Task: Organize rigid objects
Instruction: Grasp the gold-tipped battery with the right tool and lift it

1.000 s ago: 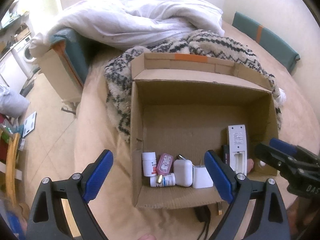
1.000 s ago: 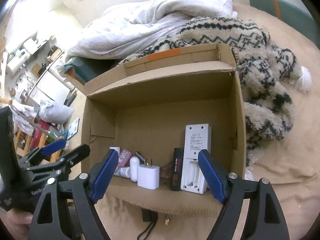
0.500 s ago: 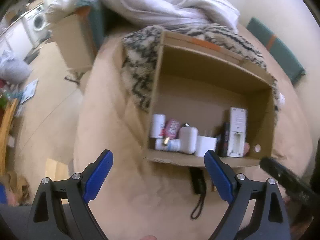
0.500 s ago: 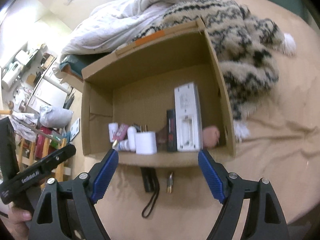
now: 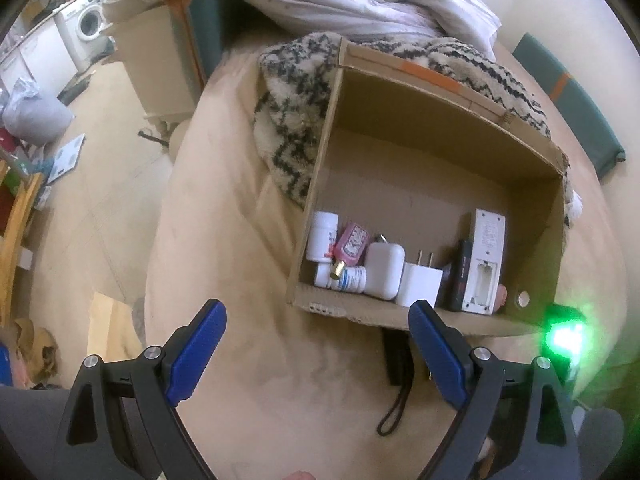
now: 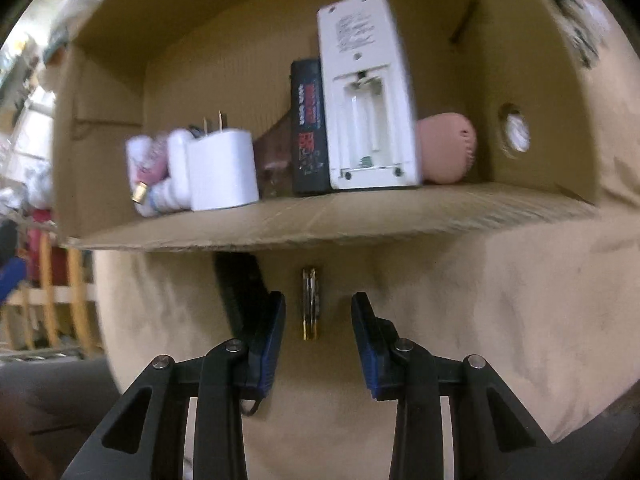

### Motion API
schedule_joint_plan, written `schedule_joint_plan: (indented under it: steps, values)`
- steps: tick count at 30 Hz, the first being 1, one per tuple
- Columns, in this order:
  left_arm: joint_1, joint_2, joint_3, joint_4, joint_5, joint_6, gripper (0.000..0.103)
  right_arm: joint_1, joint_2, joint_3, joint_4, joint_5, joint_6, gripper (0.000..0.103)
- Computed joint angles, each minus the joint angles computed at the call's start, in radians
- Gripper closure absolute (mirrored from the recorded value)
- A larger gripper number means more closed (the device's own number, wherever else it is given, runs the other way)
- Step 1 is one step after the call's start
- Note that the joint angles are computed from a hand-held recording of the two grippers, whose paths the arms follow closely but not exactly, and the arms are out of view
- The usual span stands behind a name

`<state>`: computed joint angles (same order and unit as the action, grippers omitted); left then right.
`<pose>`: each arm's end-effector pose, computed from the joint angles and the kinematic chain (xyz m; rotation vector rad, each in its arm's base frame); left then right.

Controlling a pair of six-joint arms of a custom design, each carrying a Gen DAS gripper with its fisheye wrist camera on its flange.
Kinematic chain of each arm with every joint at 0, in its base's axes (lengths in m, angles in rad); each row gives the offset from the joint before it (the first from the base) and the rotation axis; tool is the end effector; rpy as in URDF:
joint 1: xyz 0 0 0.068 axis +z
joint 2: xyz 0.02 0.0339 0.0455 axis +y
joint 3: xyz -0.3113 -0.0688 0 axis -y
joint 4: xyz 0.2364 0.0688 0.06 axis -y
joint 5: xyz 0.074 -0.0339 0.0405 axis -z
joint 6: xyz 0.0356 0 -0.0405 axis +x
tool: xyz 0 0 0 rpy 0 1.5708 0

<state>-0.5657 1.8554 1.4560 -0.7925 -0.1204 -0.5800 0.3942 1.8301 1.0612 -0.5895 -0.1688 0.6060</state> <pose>0.3307 -0.2049 0.2740 -0.0515 2.7549 -0.1468 0.3065 0.1340 0.1865 0.2914 2.9989 0.3777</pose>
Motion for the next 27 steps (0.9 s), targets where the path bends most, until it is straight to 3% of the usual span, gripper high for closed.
schedule_joint_plan:
  steps: [5,7,12,20,27]
  values:
    - [0.009,-0.003,-0.004,-0.002,0.034,-0.005,0.012,0.079,0.064,0.051,-0.033,0.132,-0.029,0.068]
    - [0.008,-0.004,-0.005,-0.003,0.029,-0.002,0.012,0.102,0.065,0.057,-0.042,0.178,-0.045,0.092]
    - [0.017,-0.009,-0.012,-0.002,0.028,-0.011,0.012,0.098,0.011,0.019,-0.043,0.158,-0.062,0.093]
    - [0.017,-0.003,-0.015,-0.005,0.03,-0.014,0.012,0.068,-0.251,-0.051,-0.062,0.068,-0.108,0.092]
    - [0.009,0.018,-0.016,-0.008,-0.002,-0.016,0.012,-0.006,-0.423,0.017,-0.079,0.037,-0.189,0.092]
